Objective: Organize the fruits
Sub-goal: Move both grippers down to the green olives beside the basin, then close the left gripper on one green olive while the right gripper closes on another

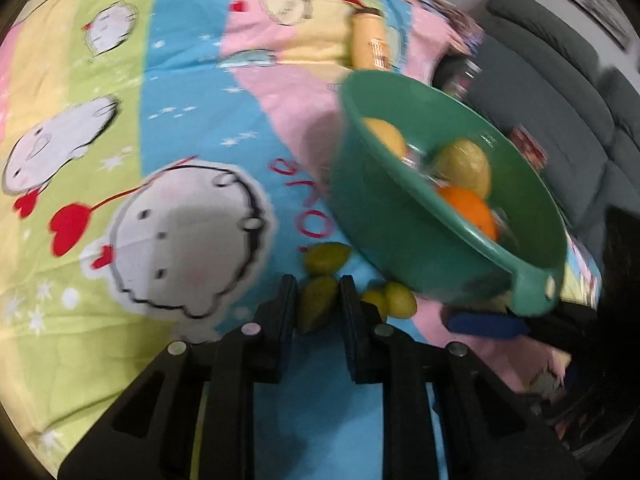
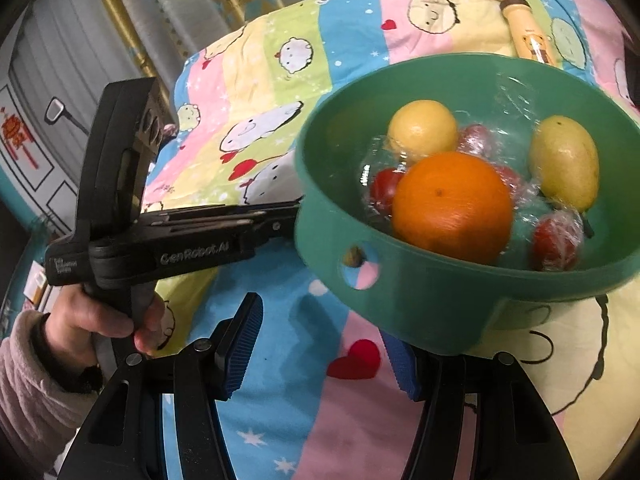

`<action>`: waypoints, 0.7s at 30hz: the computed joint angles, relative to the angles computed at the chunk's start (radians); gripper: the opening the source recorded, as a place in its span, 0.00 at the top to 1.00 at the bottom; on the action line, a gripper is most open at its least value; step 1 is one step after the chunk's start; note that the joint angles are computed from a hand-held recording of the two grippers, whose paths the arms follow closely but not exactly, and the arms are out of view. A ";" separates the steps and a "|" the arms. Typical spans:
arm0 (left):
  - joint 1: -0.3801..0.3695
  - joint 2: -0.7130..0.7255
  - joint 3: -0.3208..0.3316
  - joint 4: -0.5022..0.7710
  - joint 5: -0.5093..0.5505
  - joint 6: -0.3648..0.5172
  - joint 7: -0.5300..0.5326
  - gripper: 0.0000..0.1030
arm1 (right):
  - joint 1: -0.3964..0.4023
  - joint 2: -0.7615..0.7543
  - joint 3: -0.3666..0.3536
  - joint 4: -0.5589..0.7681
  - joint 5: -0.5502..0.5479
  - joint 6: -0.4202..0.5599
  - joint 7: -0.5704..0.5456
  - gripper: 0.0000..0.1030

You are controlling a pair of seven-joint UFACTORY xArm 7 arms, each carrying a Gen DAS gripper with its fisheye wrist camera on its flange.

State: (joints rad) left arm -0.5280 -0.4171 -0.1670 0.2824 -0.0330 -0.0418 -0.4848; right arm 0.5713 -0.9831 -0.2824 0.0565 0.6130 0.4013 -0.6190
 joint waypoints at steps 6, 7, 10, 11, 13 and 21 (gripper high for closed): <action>-0.329 0.030 0.249 0.049 -0.067 0.040 0.196 0.80 | -0.072 -0.044 0.021 -0.014 -0.047 0.064 -0.001 0.40; -0.343 0.030 0.250 0.053 -0.080 0.053 0.212 0.80 | -0.093 -0.064 0.025 -0.019 -0.067 0.094 -0.009 0.40; -0.311 0.007 0.190 0.046 -0.122 0.079 0.196 0.80 | -0.138 -0.109 0.048 -0.028 -0.105 0.155 -0.016 0.40; -0.309 -0.005 0.182 0.037 -0.141 0.074 0.194 0.80 | -0.146 -0.119 0.047 -0.029 -0.110 0.171 -0.021 0.40; -0.320 -0.044 0.183 0.000 -0.185 0.046 0.184 0.80 | -0.152 -0.135 0.039 -0.028 -0.112 0.201 -0.035 0.40; -0.239 -0.192 0.075 -0.115 -0.201 0.026 0.027 0.80 | -0.106 -0.102 0.068 -0.026 -0.083 0.151 -0.040 0.40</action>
State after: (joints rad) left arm -0.7669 -0.6094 -0.0924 0.1671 -0.2336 -0.0154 -0.4581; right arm 0.4653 -1.0846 -0.2147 0.0301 0.5305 0.5523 -0.6592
